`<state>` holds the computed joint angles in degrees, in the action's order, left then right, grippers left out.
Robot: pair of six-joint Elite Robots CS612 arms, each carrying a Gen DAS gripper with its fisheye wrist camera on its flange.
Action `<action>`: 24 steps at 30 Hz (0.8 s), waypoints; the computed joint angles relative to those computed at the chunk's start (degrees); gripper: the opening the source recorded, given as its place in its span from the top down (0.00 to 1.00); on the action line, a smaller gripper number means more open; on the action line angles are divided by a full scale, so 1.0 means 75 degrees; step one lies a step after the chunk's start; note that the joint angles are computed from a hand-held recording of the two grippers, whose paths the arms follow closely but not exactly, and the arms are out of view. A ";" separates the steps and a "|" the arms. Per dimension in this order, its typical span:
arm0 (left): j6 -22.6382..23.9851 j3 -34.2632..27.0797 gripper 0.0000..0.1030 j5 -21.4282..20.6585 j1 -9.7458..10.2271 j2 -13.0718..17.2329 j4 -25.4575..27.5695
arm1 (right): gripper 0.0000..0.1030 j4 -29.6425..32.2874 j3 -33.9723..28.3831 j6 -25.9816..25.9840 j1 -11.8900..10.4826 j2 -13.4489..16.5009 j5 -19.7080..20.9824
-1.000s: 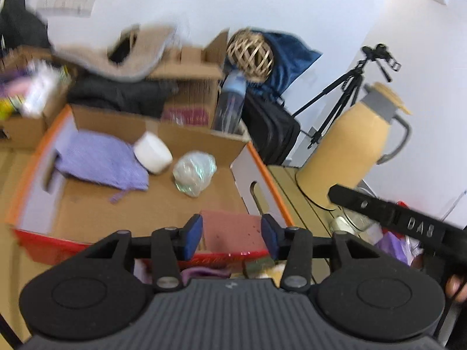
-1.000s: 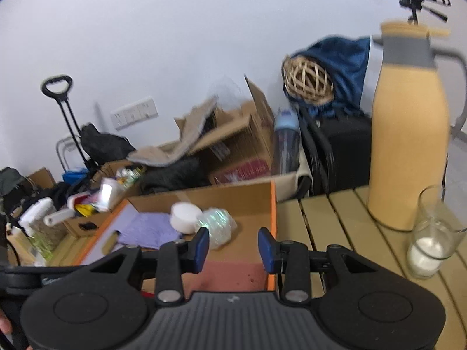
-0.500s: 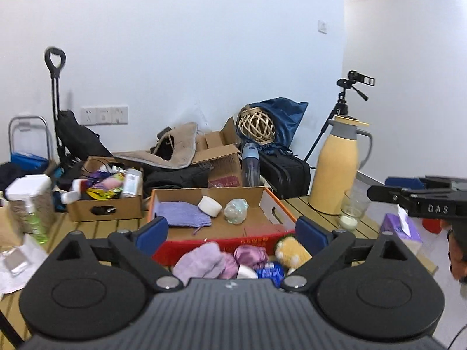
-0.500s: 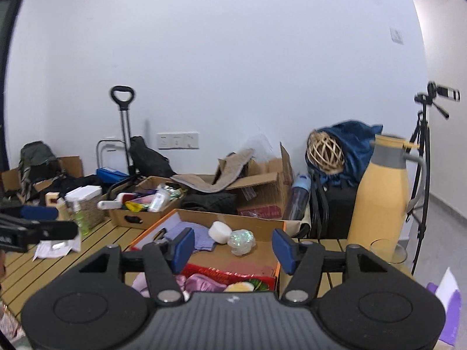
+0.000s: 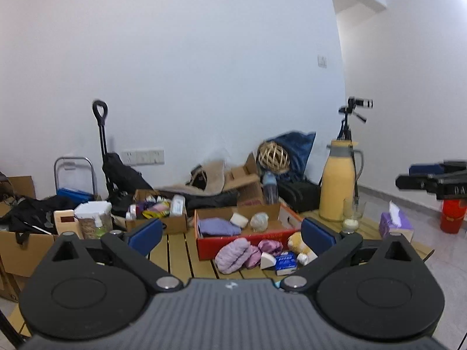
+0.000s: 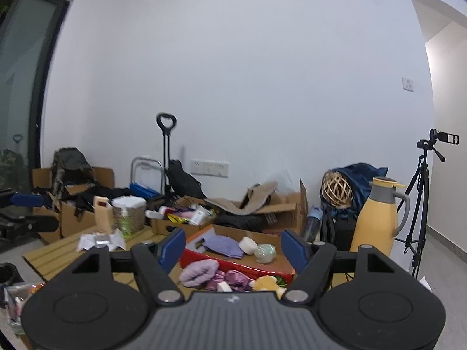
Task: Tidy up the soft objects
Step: 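Move both grippers back over the blue plush on the table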
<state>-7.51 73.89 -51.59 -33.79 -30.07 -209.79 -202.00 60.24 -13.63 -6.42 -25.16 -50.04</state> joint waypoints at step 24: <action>-0.1000 0.2117 0.00 0.1535 -0.1456 -0.0126 -0.1637 | 0.20 -0.1727 0.4376 -0.0634 -0.0810 -0.1219 0.1013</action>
<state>-15.00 89.77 -40.07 -44.71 -31.02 -222.07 -214.95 93.05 -18.38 -12.50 -34.30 -42.44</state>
